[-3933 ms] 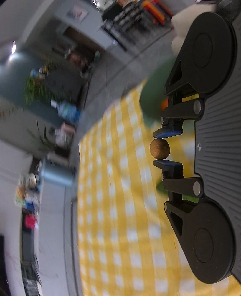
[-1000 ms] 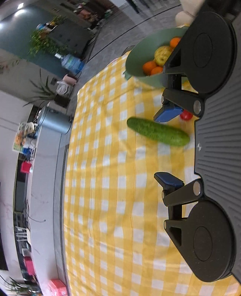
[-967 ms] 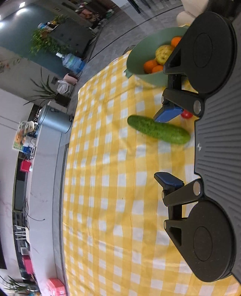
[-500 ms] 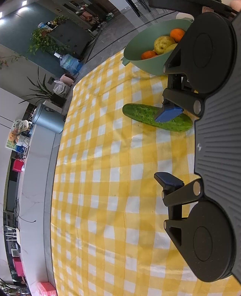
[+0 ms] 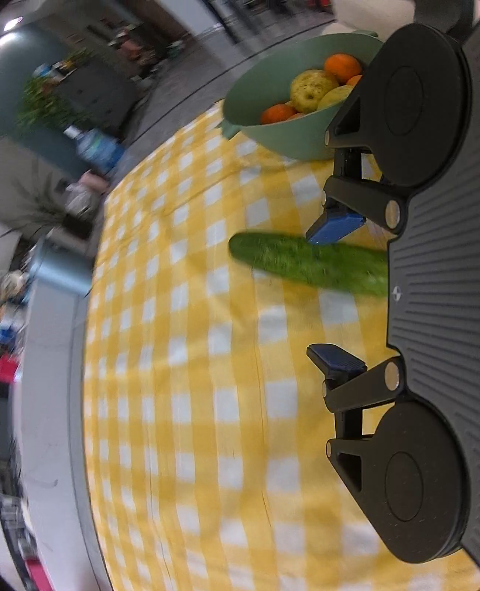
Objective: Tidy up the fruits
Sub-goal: 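Grasp the red cherry tomato with the right tool while the left tool grasps the cucumber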
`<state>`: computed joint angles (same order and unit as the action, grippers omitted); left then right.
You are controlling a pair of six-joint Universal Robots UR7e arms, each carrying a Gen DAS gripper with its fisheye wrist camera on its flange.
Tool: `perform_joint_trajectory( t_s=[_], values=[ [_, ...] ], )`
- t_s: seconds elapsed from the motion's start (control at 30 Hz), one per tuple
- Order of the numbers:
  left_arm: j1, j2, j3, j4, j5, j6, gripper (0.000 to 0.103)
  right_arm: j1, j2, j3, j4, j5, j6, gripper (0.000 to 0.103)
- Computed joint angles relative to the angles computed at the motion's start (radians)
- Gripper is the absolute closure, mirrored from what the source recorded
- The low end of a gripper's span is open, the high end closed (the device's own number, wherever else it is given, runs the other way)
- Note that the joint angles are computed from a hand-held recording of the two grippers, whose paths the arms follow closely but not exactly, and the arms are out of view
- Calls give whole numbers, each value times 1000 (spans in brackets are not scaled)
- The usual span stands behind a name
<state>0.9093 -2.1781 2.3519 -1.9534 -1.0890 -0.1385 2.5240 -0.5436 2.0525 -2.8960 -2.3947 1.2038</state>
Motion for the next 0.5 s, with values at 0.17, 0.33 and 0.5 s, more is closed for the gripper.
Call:
perform_joint_trajectory(
  t_s=[0.17,0.33,0.5],
  values=[
    [-18,104,28,-14,46,-28,29,58,-78,113,-164,-14,-7,80],
    [-47,112,56,-17,64,-73,55,97,-174,217,-266,-48,45,80],
    [-105,82,97,-31,108,-63,59,146,-252,258,-143,-177,165,80]
  ],
)
